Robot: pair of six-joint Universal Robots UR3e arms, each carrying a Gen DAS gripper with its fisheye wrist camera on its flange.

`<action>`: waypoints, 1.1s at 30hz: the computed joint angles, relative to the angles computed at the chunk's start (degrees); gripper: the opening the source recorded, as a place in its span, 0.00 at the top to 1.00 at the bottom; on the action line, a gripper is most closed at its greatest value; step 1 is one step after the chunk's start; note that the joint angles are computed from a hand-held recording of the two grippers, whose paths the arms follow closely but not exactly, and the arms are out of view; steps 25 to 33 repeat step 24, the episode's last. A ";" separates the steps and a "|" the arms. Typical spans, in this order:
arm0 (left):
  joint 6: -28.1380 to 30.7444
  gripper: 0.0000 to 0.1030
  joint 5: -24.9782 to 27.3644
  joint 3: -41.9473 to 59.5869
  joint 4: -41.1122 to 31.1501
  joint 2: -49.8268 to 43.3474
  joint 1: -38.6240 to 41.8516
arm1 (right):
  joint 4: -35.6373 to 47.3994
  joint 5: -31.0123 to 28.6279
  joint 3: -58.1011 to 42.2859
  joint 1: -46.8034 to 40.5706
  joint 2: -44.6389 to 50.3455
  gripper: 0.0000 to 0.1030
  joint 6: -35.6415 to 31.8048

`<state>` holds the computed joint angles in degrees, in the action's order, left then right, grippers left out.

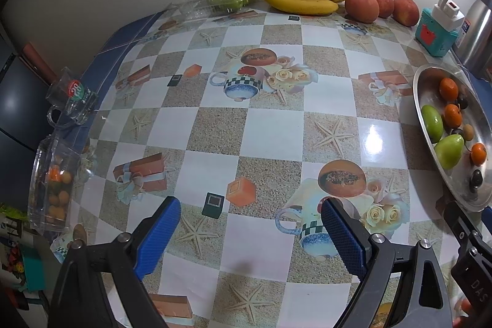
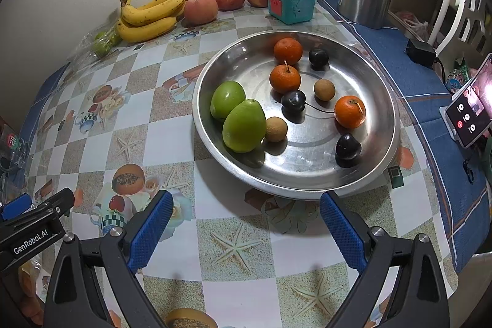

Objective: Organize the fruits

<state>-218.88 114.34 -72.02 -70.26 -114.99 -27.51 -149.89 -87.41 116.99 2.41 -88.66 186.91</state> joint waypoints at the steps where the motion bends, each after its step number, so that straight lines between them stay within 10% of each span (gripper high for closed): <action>1: 0.01 0.08 -0.01 0.12 -0.09 -0.05 -0.02 | -0.01 0.00 0.03 -0.03 -0.03 0.06 -0.02; 33: -0.80 0.08 0.38 1.32 -0.83 -0.61 -0.30 | 0.31 0.15 -0.03 -0.31 -0.12 0.06 -0.01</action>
